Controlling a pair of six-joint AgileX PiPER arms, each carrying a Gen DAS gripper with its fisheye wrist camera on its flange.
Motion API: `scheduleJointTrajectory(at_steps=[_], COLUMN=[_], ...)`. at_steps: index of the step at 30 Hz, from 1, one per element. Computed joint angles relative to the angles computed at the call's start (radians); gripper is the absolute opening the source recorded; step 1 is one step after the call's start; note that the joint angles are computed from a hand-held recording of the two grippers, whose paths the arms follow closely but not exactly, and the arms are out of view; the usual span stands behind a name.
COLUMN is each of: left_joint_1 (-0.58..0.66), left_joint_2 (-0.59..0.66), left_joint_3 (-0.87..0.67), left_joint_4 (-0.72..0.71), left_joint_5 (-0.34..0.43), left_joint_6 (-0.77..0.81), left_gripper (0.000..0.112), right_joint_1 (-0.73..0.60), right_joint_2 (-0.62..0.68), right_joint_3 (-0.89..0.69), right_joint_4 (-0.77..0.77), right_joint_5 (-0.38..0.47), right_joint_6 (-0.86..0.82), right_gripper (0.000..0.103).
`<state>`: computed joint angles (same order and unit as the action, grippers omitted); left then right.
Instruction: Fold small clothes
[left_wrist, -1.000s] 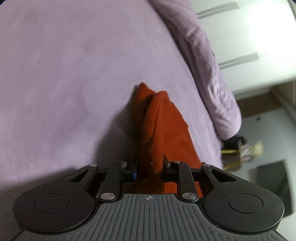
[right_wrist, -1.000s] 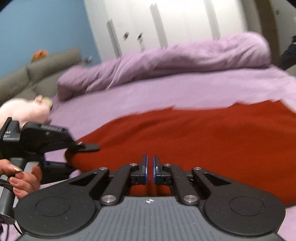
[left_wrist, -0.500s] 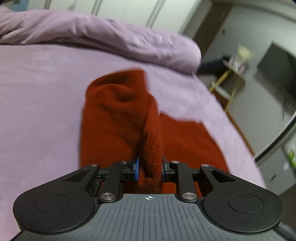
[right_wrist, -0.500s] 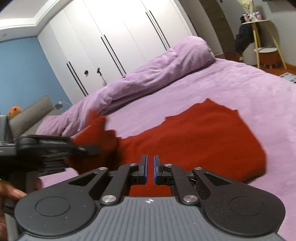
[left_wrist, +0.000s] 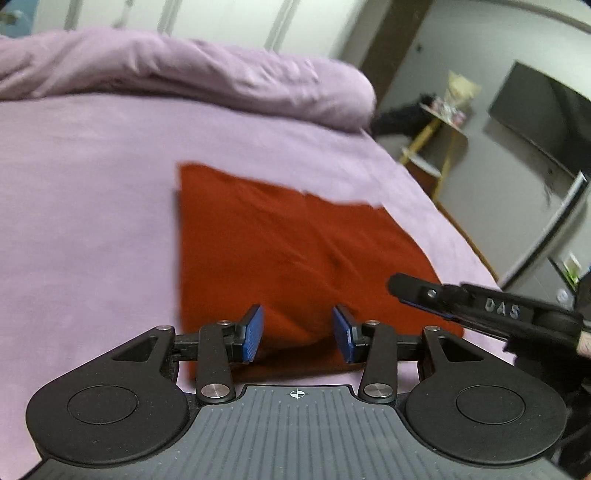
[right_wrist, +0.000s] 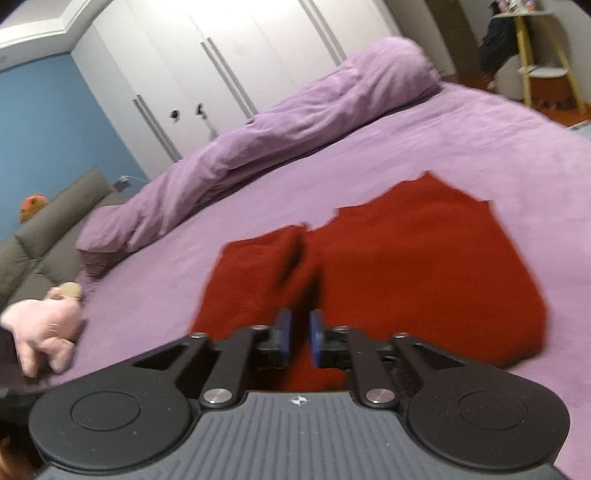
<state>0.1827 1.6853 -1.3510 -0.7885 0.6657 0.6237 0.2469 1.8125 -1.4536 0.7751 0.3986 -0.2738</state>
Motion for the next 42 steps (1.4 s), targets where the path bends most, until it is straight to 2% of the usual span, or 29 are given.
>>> scheduleJointTrajectory(at_steps=[1,3,5,7,10,11,13,15,17,18,19,20,21,22,23,24,26,28,30,32,35,37,38,39,40,41,42], left_joint_1=[-0.001,0.008,0.001,-0.002,-0.014,-0.018,-0.013,0.002,0.019,0.030,0.037,0.033,0.035,0.035,0.034,0.030,0.012,0.003,-0.009,-0.021,-0.038,-0.041,-0.038,-0.035,-0.031,-0.030,-0.031], left_joint_2=[-0.007,-0.008,0.028,0.059,0.119,0.140,0.165,0.180,0.185,0.183,0.181,0.188,0.189,0.189,0.185,0.180,0.173,0.160,0.150,0.136,0.127,0.128,0.126,0.126,0.128,0.131,0.131], left_joint_3=[0.001,0.000,-0.054,-0.077,-0.115,-0.124,-0.119,-0.114,-0.117,-0.115,-0.111,-0.120,-0.123,-0.123,-0.118,-0.112,-0.106,-0.086,-0.071,-0.050,-0.030,-0.023,-0.016,-0.011,-0.012,-0.012,-0.009], left_joint_4=[0.033,0.098,0.197,0.219,0.251,0.258,0.229,0.185,0.153,0.132,0.119,0.124,0.124,0.122,0.122,0.128,0.151,0.165,0.178,0.179,0.201,0.204,0.192,0.177,0.170,0.165,0.157], left_joint_5=[-0.029,-0.076,-0.066,-0.067,-0.052,-0.045,-0.031,-0.025,-0.019,-0.012,-0.007,-0.004,0.005,0.009,0.010,0.008,0.001,-0.008,-0.012,-0.020,-0.034,-0.037,-0.042,-0.045,-0.045,-0.046,-0.050], left_joint_6=[-0.034,-0.089,-0.201,-0.239,-0.297,-0.309,-0.300,-0.287,-0.268,-0.249,-0.242,-0.256,-0.262,-0.259,-0.255,-0.251,-0.264,-0.263,-0.258,-0.242,-0.230,-0.227,-0.216,-0.203,-0.200,-0.205,-0.206], left_gripper=[0.046,0.046,0.046,0.047,0.047,0.047,0.048,0.052,0.053,0.053,0.053,0.053,0.052,0.052,0.052,0.052,0.052,0.052,0.052,0.052,0.053,0.053,0.053,0.053,0.053,0.053,0.053], right_joint_1=[0.007,0.037,0.077,0.102,0.115,0.110,0.090,0.073,0.053,0.037,0.022,0.006,-0.011,-0.023,-0.039,-0.057,-0.067,-0.065,-0.035,0.006,0.031,0.030,0.027,0.019,0.003,-0.016,-0.037], right_joint_2=[0.024,0.056,0.097,0.145,0.223,0.233,0.204,0.198,0.198,0.192,0.186,0.186,0.202,0.231,0.273,0.331,0.438,0.512,0.556,0.606,0.669,0.621,0.576,0.527,0.486,0.463,0.454], right_joint_3=[-0.044,-0.109,-0.182,-0.246,-0.308,-0.279,-0.169,-0.163,-0.203,-0.209,-0.212,-0.219,-0.246,-0.295,-0.358,-0.445,-0.613,-0.732,-0.825,-0.955,-1.110,-1.039,-0.964,-0.877,-0.794,-0.739,-0.709], right_joint_4=[-0.010,-0.035,-0.131,-0.229,-0.371,-0.360,-0.227,-0.172,-0.149,-0.110,-0.066,-0.029,-0.010,-0.006,0.003,0.019,-0.009,0.003,-0.056,-0.194,-0.298,-0.323,-0.346,-0.364,-0.343,-0.303,-0.255], right_joint_5=[0.023,0.036,0.047,0.085,0.169,0.153,0.058,0.079,0.142,0.152,0.153,0.149,0.161,0.187,0.233,0.300,0.390,0.430,0.440,0.486,0.573,0.549,0.509,0.467,0.426,0.403,0.403], right_joint_6=[0.020,0.031,0.073,0.147,0.248,0.234,0.094,0.041,0.022,0.006,-0.008,-0.007,0.012,0.045,0.084,0.122,0.247,0.296,0.326,0.383,0.399,0.379,0.386,0.400,0.390,0.373,0.365], right_gripper=[0.027,0.027,0.027,0.027,0.017,0.014,0.013,0.013,0.014,0.016,0.025,0.038,0.045,0.056,0.063,0.064,0.063,0.062,0.049,0.033,0.028,0.029,0.034,0.041,0.057,0.065,0.065])
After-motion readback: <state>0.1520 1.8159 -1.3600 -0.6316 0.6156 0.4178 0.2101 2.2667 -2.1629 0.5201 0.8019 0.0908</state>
